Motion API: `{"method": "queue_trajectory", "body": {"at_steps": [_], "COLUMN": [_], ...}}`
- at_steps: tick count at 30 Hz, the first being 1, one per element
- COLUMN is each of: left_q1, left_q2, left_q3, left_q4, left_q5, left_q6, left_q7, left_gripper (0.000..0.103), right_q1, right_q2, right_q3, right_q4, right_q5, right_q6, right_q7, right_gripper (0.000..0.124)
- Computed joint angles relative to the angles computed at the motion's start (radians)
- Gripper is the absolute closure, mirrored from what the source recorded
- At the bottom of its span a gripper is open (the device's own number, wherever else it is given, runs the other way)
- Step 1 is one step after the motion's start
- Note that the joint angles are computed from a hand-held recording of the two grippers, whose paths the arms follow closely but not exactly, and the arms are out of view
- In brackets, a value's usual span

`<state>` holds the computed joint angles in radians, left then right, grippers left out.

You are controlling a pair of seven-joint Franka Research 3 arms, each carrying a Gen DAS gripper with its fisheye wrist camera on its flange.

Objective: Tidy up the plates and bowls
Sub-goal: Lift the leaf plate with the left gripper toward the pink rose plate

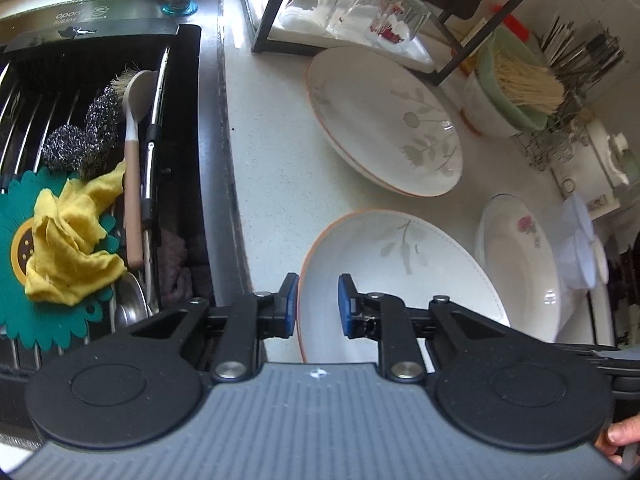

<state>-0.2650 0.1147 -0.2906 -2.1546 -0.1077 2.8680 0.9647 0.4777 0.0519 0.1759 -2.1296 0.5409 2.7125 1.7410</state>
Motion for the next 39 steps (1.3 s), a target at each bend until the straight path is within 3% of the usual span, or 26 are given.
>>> {"method": "queue_trajectory", "body": {"at_steps": [4,7,14,21,26,33,36,39], "left_q1": [0.0,-0.017,-0.063,-0.145,-0.199,-0.2,-0.228,-0.212], "left_q2": [-0.035,-0.051,-0.024,0.074,0.165,0.312,0.349,0.373], "left_q3": [-0.011,-0.002,0.014,0.039,0.054,0.014,0.032,0.018], "left_q4": [-0.018,-0.005,0.101,0.289,0.406,0.543,0.594,0.596], "left_q5": [-0.06,-0.03,0.152,0.403,0.509,0.419,0.423,0.366], "left_q6": [0.011,0.001,-0.017,-0.065,-0.093,-0.166,-0.228,-0.212], "left_q7": [0.018,-0.014,-0.178,-0.399,-0.511,-0.458,-0.447,-0.453], "left_gripper": [0.079,0.079,0.079,0.079,0.079,0.079,0.079,0.079], "right_q1": [-0.013,-0.02,-0.043,-0.084,-0.119,-0.165,-0.179,-0.191], "right_q2": [-0.018,-0.039,-0.102,-0.145,-0.159,-0.101,-0.086,-0.059], "right_q3": [-0.005,-0.012,-0.041,-0.089,-0.113,-0.125,-0.124,-0.119], "right_q4": [0.009,0.006,-0.028,-0.043,-0.059,-0.066,-0.056,-0.042], "right_q5": [0.065,0.069,0.135,0.205,0.224,0.24,0.265,0.214], "right_q6": [-0.033,-0.045,-0.017,-0.035,-0.057,-0.061,-0.081,-0.098], "right_q7": [-0.074,-0.098,-0.229,-0.344,-0.416,-0.486,-0.519,-0.493], "right_gripper": [0.107,0.107,0.107,0.107,0.107,0.107,0.107,0.106]}}
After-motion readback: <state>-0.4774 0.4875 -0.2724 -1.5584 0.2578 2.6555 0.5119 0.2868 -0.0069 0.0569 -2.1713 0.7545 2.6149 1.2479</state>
